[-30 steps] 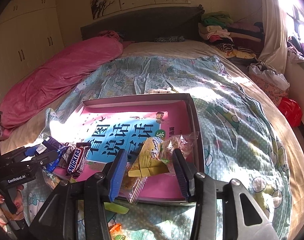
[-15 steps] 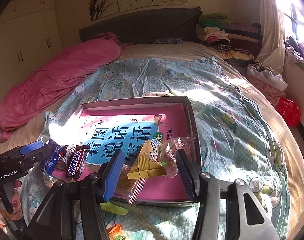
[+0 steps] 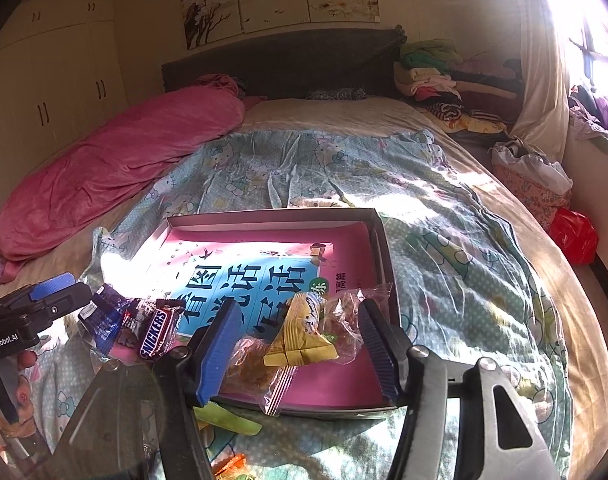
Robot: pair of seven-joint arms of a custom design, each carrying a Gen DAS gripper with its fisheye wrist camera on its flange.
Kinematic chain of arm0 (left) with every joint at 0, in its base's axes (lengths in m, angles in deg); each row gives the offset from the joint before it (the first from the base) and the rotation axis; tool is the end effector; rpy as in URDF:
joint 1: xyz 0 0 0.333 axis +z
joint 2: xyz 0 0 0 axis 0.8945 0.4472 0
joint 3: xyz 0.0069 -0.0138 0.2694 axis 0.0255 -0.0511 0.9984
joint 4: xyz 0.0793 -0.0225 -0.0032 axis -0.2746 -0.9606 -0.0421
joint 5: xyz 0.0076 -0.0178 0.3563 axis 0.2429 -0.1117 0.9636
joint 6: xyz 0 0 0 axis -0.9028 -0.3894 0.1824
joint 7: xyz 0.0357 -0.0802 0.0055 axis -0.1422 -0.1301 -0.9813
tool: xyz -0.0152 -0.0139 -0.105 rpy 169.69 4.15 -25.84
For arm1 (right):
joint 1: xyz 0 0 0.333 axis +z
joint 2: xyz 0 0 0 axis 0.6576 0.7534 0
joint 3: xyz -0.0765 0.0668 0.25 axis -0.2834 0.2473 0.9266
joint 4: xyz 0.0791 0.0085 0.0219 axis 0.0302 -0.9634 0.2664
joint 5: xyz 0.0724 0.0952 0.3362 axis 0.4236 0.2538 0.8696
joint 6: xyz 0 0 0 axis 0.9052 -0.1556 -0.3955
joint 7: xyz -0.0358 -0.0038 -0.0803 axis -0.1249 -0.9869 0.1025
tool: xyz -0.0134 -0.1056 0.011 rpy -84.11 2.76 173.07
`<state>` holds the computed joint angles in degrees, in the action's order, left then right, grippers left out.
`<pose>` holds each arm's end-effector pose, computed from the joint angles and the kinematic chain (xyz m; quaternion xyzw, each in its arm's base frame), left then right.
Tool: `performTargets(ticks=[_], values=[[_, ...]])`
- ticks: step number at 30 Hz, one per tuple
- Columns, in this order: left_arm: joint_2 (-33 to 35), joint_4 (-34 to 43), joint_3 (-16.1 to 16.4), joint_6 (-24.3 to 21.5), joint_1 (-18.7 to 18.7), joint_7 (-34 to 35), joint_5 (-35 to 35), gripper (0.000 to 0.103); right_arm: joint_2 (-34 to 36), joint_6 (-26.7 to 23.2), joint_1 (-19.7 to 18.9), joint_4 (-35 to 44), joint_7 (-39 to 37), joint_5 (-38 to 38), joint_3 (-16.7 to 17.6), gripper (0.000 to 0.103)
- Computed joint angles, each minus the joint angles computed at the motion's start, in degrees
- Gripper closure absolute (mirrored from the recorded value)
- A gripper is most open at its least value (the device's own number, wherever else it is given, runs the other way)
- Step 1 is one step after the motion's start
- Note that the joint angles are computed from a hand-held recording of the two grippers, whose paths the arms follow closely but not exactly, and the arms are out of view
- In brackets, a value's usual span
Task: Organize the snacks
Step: 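Withdraw both open tools from the pink box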
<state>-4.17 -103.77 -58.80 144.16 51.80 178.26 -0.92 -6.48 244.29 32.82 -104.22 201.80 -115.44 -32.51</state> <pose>0.5259 -0.1843 0.4926 -0.4667 0.7637 -0.4307 0.1156 0.4237 0.0691 0.5060 -0.5373 0.7205 -0.3208 0.2987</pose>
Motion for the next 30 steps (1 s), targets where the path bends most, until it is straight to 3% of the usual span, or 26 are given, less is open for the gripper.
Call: performTargets(ticks=[30], values=[[-5.26, -3.15, 2.49, -5.50, -0.90, 6.41, -8.27, 0.024, -4.58, 1.42, -1.08, -1.97, 0.75, -0.56, 2.60, 0.031]])
